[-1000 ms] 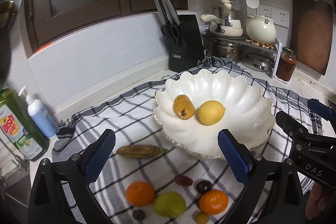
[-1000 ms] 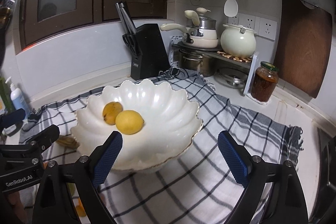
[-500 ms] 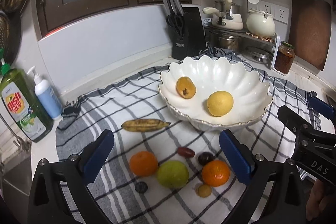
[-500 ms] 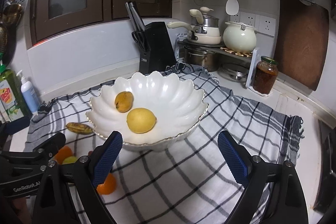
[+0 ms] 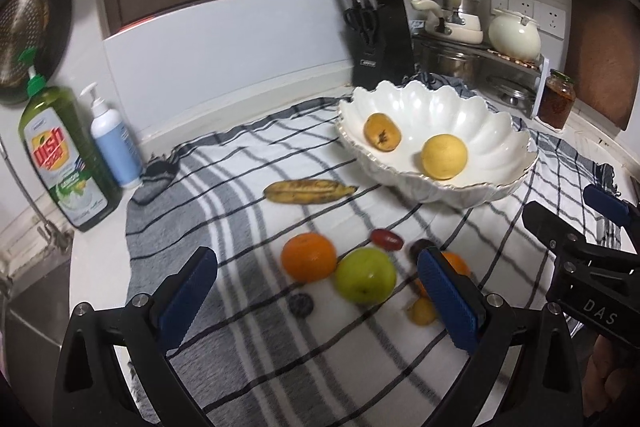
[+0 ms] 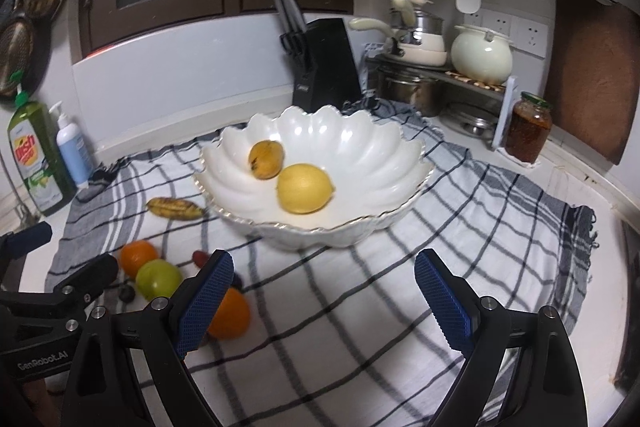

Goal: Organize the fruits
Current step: 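Raise both open grippers away from the bowl, then grasp the orange with right gripper while left gripper moves toward the green apple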

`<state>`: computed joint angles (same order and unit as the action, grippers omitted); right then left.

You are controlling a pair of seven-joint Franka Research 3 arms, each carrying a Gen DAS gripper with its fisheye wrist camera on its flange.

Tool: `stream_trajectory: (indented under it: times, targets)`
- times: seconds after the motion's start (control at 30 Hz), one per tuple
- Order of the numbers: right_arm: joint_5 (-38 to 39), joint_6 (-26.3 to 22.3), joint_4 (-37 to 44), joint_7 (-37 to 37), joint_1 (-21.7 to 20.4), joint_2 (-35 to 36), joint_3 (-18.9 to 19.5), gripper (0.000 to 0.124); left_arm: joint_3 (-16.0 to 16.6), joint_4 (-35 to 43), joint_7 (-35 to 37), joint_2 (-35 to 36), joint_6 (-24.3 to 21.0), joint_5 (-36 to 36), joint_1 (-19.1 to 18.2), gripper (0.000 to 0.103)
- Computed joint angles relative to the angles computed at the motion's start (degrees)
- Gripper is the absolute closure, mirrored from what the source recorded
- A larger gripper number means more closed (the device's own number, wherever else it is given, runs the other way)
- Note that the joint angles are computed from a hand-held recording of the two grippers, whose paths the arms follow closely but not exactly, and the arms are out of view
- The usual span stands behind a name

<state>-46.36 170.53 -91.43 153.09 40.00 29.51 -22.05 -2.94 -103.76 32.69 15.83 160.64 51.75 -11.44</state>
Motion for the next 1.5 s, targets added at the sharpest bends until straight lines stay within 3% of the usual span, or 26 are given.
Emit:
stream_trajectory:
  times: [0.33, 0.8, 1.23, 1.37, 1.5]
  targets:
    - [7.3, -2.4, 2.5, -9.0, -1.8, 2.7, 4.6, 0.031, 0.9, -3.4, -5.8, -1.3, -0.6, 5.1, 0.7, 0.001]
    - [19.2, -7.4, 9.3, -21.6, -2.9, 8.4, 8.6, 0.032, 0.8, -4.3, -2.8, 0.8, 1.2, -0.6, 3.1, 0.001]
    - [31.6, -11.9, 16.0, -34.2, -6.7, 13.3, 14.4, 0.066, 1.6, -4.1, -0.5, 1.7, 1.9, -4.1, 3.0, 0.001]
    - [35.1, -11.3, 16.5, -37.4, -7.8, 13.8, 16.2, 0.078, 1.7, -4.1, -0.3, 1.7, 2.0, -4.3, 2.9, 0.001]
    - [36.5, -10.0, 15.0, -37.7, -7.0, 13.0, 15.1, 0.079, 1.7, -4.1, -0.2, 1.6, 2.0, -4.2, 2.7, 0.001]
